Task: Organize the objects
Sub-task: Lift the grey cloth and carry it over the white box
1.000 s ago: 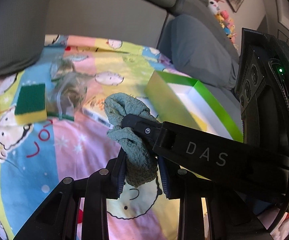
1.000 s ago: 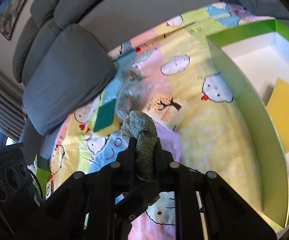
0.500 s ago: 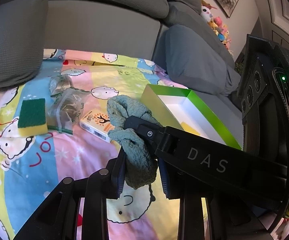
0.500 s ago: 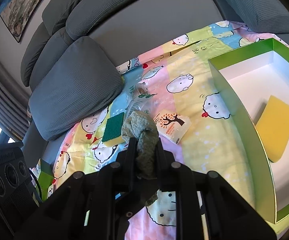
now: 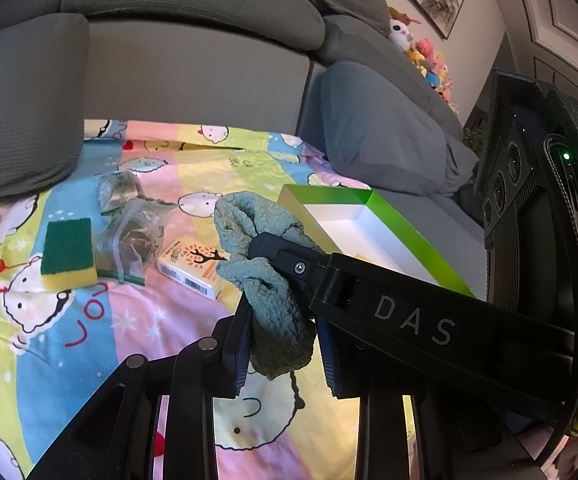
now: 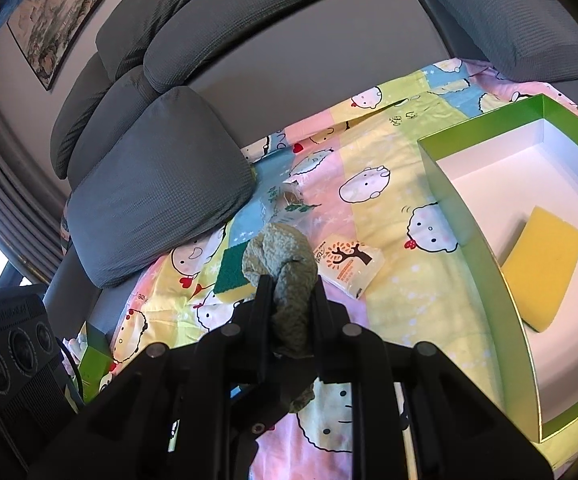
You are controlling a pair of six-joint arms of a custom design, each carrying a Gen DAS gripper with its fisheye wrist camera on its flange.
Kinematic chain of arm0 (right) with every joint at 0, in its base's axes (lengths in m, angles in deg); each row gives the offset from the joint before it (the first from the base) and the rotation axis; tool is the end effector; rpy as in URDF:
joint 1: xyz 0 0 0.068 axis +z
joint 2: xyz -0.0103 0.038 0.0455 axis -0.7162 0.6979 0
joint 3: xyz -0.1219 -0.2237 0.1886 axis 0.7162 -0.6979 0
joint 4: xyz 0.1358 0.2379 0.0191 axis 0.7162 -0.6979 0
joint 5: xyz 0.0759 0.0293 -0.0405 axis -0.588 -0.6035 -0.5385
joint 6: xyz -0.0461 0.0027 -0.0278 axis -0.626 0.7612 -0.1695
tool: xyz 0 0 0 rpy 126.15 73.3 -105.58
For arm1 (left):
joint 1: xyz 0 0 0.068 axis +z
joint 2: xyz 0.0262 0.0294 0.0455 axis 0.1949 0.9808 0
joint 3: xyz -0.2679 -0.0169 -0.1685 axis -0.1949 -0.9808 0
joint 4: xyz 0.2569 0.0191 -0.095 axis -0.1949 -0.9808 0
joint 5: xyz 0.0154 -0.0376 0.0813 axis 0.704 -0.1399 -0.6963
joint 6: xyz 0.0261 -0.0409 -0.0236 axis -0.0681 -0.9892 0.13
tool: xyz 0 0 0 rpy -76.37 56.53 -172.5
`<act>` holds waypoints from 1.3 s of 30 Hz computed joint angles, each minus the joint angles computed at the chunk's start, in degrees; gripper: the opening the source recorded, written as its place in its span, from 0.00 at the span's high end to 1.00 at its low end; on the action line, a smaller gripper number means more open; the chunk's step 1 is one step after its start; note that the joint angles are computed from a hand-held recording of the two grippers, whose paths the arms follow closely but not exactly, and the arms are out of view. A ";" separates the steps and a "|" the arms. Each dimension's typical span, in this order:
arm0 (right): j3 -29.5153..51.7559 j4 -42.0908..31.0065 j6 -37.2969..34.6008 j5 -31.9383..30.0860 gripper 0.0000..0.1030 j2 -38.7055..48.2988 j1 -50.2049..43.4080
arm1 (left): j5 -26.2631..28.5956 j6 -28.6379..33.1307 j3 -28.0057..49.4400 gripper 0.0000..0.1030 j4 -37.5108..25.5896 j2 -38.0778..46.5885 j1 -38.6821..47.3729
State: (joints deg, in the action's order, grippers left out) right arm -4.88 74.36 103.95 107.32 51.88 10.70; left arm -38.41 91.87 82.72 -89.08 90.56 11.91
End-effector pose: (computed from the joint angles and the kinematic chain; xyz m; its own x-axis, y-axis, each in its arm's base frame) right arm 0.1576 0.2064 0.1443 -0.6302 0.4306 -0.6461 0.0520 0.8537 0.5182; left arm 0.1506 -0.0216 0.1682 -0.6590 0.1713 -0.7324 0.5782 0.7382 -0.3476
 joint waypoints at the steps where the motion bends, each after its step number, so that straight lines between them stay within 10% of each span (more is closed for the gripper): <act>1: -0.19 0.07 -0.02 0.15 0.82 -0.23 0.06 | -0.03 -0.10 -0.01 0.71 -0.01 -0.26 -0.12; 39: -5.34 -4.86 0.60 9.62 0.82 -12.62 2.92 | -8.12 -8.53 0.09 0.71 3.67 -8.52 -15.67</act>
State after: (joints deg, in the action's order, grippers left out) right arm -10.22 69.50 104.55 116.94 39.26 13.62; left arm -46.53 83.34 82.81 -85.41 82.04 -3.75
